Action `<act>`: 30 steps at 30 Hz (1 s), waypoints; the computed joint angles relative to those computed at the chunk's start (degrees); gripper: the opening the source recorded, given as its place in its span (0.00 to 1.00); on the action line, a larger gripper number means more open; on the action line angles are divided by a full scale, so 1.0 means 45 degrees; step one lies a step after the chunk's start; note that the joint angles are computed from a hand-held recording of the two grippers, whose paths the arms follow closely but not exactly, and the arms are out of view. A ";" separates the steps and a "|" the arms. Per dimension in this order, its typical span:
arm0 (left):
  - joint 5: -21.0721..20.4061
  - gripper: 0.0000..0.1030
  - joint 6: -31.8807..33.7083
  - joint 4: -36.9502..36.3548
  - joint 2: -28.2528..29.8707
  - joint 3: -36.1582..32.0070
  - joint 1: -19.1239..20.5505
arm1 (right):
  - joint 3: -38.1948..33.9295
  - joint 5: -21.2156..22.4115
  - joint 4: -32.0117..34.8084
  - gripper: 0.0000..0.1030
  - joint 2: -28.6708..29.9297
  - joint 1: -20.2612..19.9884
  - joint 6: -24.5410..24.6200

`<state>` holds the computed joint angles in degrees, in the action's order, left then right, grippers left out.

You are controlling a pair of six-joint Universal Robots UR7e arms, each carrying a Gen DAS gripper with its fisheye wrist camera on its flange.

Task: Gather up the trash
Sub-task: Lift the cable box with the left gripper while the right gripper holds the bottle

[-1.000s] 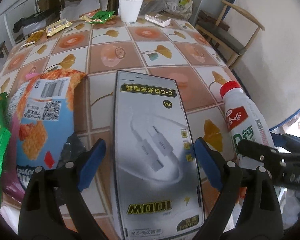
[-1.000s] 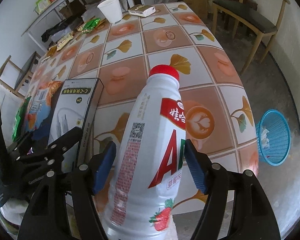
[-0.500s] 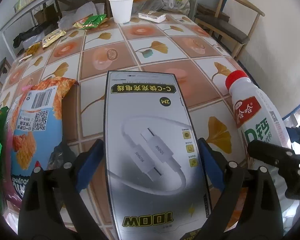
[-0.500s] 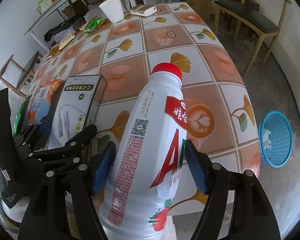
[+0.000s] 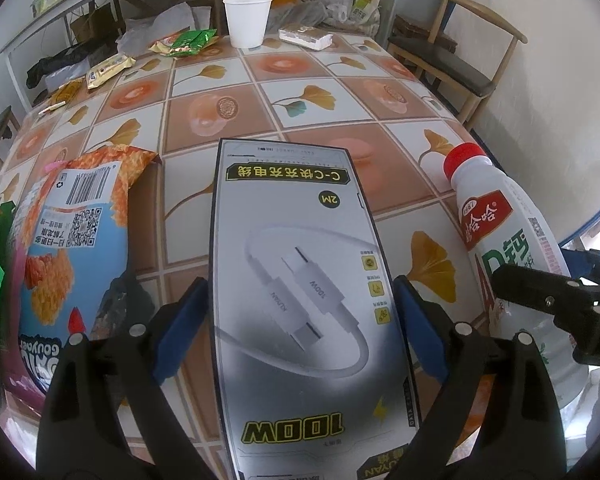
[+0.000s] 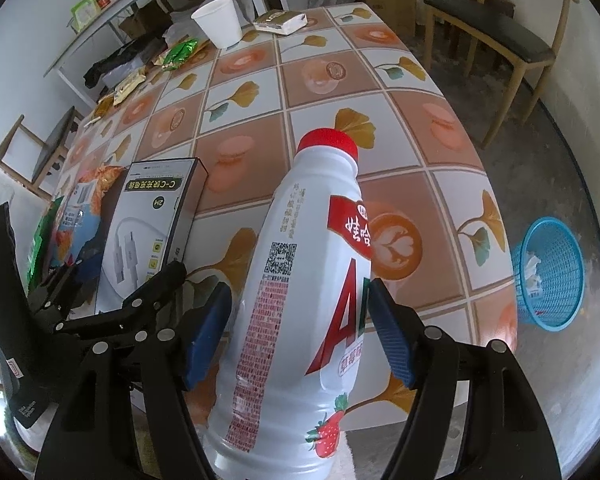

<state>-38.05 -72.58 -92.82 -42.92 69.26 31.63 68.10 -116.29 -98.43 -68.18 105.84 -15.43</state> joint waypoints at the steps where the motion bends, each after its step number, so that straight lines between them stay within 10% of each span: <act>1: 0.0009 0.84 0.0009 -0.0037 -0.0012 0.0022 -0.0002 | -0.0030 0.0045 0.0073 0.66 0.0008 -0.0013 0.0088; 30: 0.0166 0.84 -0.0061 -0.0082 -0.0086 0.0150 -0.0014 | 0.0509 -0.0466 -0.0325 0.66 0.0037 0.0002 0.0672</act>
<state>-37.30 -72.85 -93.18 -43.31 69.94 31.57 70.39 -118.39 -99.89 -68.02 105.85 -12.41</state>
